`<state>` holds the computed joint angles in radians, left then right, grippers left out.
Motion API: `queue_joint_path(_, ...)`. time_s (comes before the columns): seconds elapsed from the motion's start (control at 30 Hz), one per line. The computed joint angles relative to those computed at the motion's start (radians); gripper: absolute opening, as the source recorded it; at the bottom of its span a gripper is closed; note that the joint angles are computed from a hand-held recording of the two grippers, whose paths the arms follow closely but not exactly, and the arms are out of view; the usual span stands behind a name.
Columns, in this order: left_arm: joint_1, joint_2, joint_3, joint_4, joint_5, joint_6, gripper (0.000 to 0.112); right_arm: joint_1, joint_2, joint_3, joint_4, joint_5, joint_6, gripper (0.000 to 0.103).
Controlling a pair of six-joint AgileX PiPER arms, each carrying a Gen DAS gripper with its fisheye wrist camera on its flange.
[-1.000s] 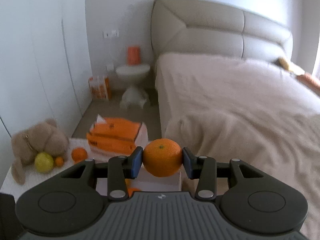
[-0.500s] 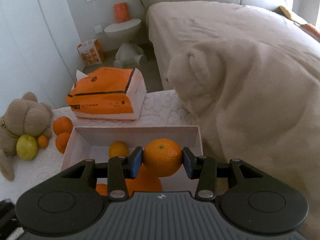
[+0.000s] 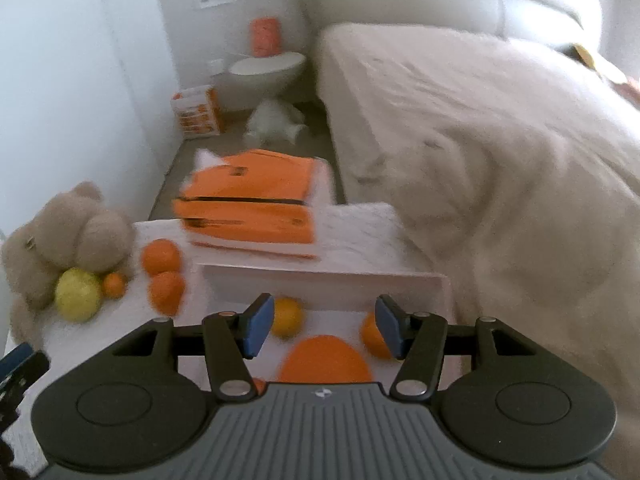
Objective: Organize fruits
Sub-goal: 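Move both grippers back toward the teddy bear and remaining fruit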
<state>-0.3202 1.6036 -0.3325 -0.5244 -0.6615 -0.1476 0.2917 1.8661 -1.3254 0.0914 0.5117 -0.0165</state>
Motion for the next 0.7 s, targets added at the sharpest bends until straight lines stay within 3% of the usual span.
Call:
queue_joint_path(0.07,0.039,0.041,0.039,0.097,-0.072,-0.104,0.059,0.069,-0.008,0.001,-0.070,-0.013,0.047,0.060)
queue_joint_path(0.27,0.081,0.221,0.156,0.252,-0.451,-0.312,0.059,0.251,0.068,-0.126,-0.165,0.051,0.127,0.060)
queue_joint_path(0.3,0.088,0.234,0.177,0.266,-0.486,-0.328,0.060,0.272,0.101,-0.171,-0.171,0.075,0.136,0.060)
queue_joint_path(0.37,0.111,0.224,0.195,0.290,-0.484,-0.351,0.059,0.310,0.169,-0.259,-0.209,0.122,0.175,0.060)
queue_joint_path(0.47,0.137,0.234,0.217,0.327,-0.539,-0.384,0.059,0.333,0.278,-0.406,-0.226,0.191,0.204,0.060)
queue_joint_path(0.7,0.176,0.259,0.195,0.435,-0.523,-0.397,0.059,0.357,0.500,-0.699,-0.249,0.283,0.281,0.060)
